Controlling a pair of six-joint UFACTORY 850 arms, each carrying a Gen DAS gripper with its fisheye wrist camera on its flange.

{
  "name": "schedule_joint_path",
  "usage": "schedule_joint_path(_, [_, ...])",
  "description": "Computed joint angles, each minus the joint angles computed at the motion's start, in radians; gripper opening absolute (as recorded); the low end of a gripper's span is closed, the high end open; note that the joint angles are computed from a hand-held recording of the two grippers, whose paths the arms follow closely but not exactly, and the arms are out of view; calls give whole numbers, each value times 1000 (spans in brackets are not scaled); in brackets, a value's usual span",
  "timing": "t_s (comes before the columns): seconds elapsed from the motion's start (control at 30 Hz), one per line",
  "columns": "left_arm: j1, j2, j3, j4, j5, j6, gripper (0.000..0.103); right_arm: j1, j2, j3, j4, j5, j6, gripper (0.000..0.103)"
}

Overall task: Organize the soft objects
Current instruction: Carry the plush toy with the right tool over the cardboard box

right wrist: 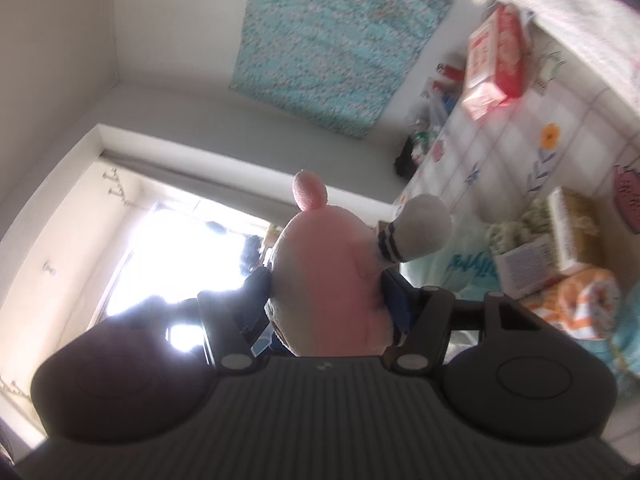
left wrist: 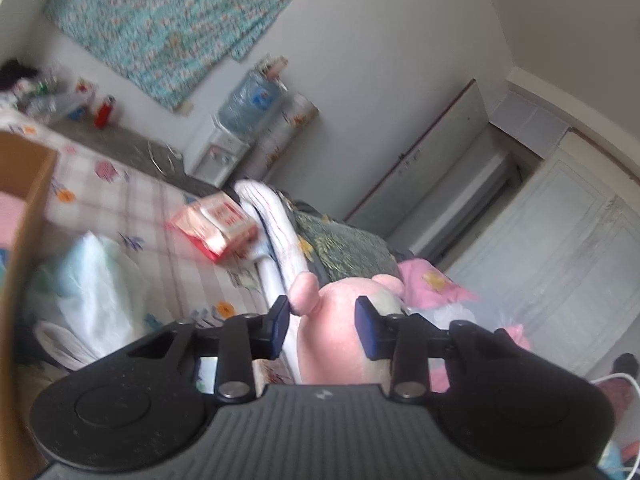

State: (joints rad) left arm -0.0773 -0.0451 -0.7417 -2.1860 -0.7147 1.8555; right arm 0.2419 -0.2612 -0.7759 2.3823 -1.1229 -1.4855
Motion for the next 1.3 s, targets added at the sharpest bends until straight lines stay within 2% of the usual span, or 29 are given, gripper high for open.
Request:
schedule_joint_path(0.13, [6, 80, 36, -118, 94, 152, 17, 37, -52, -83, -50, -10, 27, 61])
schedule_joint_path(0.2, [2, 117, 48, -194, 169, 256, 13, 61, -81, -134, -81, 5, 46, 61])
schedule_joint_path(0.3, [-6, 158, 64, -385, 261, 486, 11, 98, -125, -216, -128, 34, 79, 61])
schedule_joint_path(0.43, [16, 195, 82, -559, 315, 680, 9, 147, -178, -324, -182, 79, 126, 61])
schedule_joint_path(0.6, [63, 204, 80, -671, 346, 802, 9, 205, -245, -464, -253, 157, 194, 61])
schedule_joint_path(0.87, [166, 176, 70, -703, 349, 843, 8, 282, -363, -688, -395, 273, 345, 61])
schedule_joint_path(0.97, [229, 151, 58, -668, 354, 826, 8, 317, -427, -811, -497, 335, 448, 61])
schedule_joint_path(1.13, [331, 75, -4, -569, 429, 799, 7, 388, -600, -1112, -776, 410, 734, 61])
schedule_joint_path(1.3, [391, -37, -108, -477, 548, 792, 7, 436, -845, -1496, -1052, 383, 1096, 61])
